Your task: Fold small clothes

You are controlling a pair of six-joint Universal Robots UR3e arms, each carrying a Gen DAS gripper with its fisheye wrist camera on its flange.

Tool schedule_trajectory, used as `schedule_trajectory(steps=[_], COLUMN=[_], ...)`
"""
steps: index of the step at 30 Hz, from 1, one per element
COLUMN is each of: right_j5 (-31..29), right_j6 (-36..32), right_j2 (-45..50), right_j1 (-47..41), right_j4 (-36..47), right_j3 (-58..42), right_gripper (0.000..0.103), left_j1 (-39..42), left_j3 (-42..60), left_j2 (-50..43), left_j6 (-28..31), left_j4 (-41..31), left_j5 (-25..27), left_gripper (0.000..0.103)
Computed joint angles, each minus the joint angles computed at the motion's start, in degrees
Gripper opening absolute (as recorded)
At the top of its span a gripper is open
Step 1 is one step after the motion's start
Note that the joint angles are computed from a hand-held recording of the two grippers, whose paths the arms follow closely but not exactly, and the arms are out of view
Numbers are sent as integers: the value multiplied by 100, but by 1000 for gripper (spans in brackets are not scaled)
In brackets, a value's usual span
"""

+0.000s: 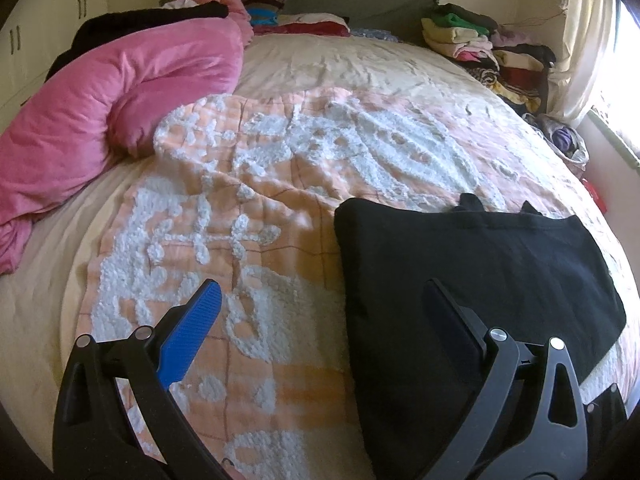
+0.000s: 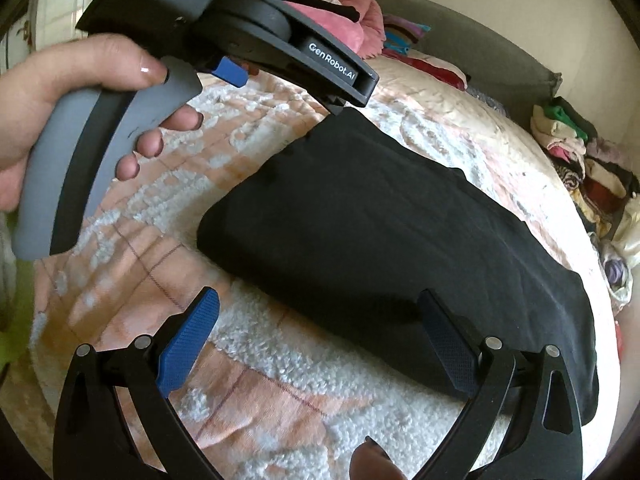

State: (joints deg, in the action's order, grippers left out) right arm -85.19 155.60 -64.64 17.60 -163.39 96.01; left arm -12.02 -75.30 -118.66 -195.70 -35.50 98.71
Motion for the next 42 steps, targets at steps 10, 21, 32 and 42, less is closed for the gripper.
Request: schedule_trajectory(steps=[10, 21, 32, 42], right_j5=[-684, -1031, -653, 544], right_j6=[-164, -334, -333, 34], right_j2=[757, 1425, 1263, 563], right_j1=[315, 478, 259, -319], right_j4=[-200, -352, -1185, -1246], right_j3=[-639, -1371, -1023, -184], right_gripper=[99, 99, 81, 24], left_j1=[101, 233, 402, 579], left_j3=[364, 572, 997, 1279], left_j2=[-417, -667, -960, -1169], left_j6=[49, -32, -83, -232], left_j4=[-124, -177, -424, -571], left_j5=[49, -135, -625, -1571], left_gripper=[93, 93, 93, 93])
